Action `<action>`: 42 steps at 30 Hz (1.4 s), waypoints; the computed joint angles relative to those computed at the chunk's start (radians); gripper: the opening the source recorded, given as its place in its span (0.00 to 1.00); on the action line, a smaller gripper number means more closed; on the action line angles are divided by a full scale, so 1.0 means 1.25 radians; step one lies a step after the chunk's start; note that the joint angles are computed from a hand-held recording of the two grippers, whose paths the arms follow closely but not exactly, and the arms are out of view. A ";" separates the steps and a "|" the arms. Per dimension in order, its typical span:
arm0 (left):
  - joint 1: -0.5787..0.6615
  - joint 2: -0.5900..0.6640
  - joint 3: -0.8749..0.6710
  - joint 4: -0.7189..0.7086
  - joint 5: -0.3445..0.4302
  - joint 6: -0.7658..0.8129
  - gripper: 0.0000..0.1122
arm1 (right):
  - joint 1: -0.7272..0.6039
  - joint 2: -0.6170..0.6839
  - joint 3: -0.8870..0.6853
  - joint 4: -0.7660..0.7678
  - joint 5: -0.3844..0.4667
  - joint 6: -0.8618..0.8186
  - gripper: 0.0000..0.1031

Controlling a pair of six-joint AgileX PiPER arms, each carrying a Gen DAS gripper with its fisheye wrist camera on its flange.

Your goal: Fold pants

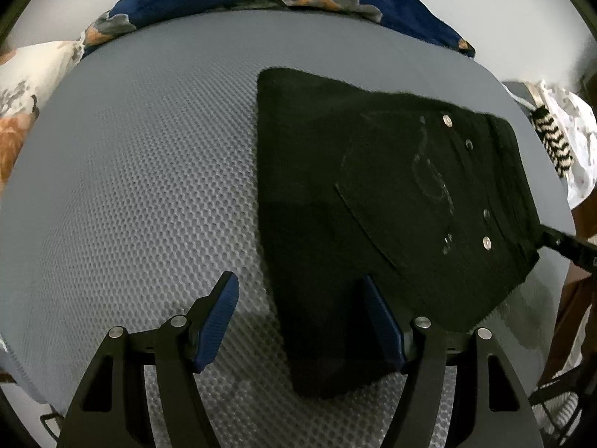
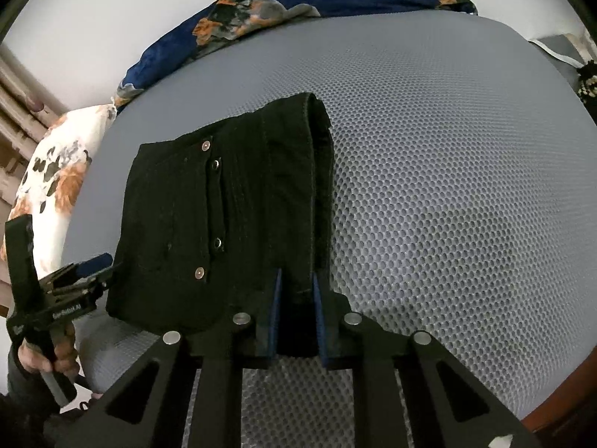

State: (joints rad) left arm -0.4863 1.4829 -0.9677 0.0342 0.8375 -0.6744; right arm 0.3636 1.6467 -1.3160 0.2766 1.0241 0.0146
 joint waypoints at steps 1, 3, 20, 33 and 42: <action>-0.006 0.004 -0.001 0.000 0.000 -0.002 0.62 | 0.001 0.000 0.001 0.000 -0.001 0.002 0.13; -0.026 0.010 0.008 0.002 -0.003 -0.009 0.62 | -0.007 -0.005 0.018 0.013 -0.008 -0.001 0.13; -0.050 -0.017 0.004 0.088 0.019 -0.066 0.62 | -0.066 0.009 0.025 0.096 -0.010 -0.083 0.27; 0.226 -0.047 0.052 -0.332 -0.045 0.361 0.62 | -0.141 0.145 -0.073 0.267 0.050 -0.249 0.55; 0.322 0.024 0.064 -0.535 -0.041 0.560 0.62 | -0.214 0.241 -0.100 0.376 0.129 -0.351 0.55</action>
